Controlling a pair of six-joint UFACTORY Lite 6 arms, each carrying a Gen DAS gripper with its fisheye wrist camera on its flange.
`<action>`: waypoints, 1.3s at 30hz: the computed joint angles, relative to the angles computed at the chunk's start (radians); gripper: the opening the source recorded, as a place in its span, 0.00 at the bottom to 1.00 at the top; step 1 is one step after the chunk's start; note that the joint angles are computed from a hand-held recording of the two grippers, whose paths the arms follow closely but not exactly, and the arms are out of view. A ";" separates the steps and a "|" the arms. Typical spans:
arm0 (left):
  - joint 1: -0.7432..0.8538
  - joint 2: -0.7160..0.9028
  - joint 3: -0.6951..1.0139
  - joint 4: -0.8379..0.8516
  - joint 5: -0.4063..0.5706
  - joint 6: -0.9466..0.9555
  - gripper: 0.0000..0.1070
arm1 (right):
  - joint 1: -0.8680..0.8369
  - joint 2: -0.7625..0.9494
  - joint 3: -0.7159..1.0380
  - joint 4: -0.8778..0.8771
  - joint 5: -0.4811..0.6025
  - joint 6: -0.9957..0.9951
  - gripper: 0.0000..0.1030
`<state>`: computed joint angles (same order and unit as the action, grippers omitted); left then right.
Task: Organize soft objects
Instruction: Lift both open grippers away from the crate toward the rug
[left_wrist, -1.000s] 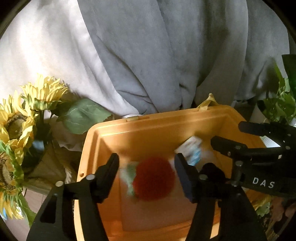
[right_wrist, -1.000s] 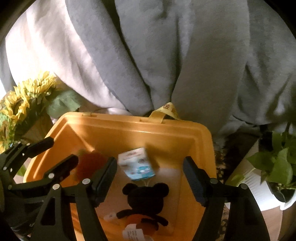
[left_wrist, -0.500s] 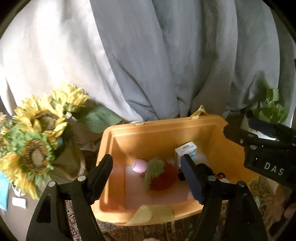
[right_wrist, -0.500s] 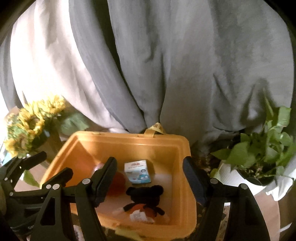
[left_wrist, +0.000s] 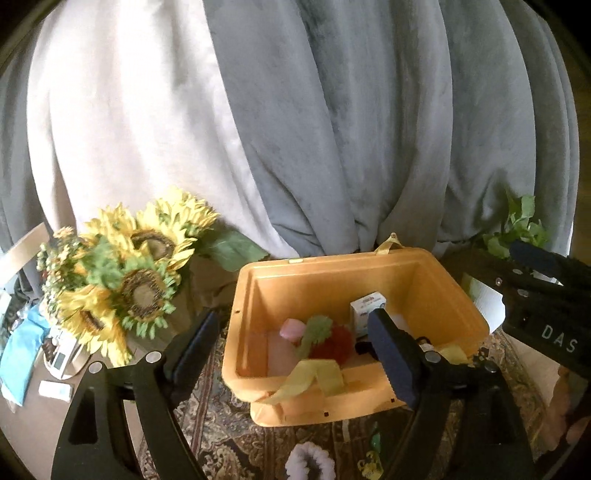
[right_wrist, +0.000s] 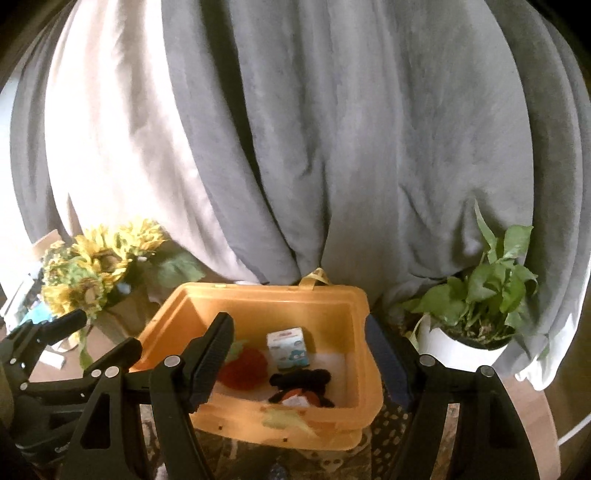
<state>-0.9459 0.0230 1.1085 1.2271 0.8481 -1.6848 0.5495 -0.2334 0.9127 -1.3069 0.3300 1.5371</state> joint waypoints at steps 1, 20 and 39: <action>-0.010 -0.016 -0.017 0.002 0.007 -0.012 0.78 | 0.020 -0.019 -0.020 -0.023 0.017 0.032 0.72; -0.285 -0.170 -0.288 0.072 0.257 -0.235 0.78 | 0.223 -0.208 -0.270 -0.116 0.122 0.214 0.72; -0.348 -0.139 -0.430 0.019 0.140 -0.371 0.78 | 0.236 -0.136 -0.378 -0.100 0.018 0.255 0.72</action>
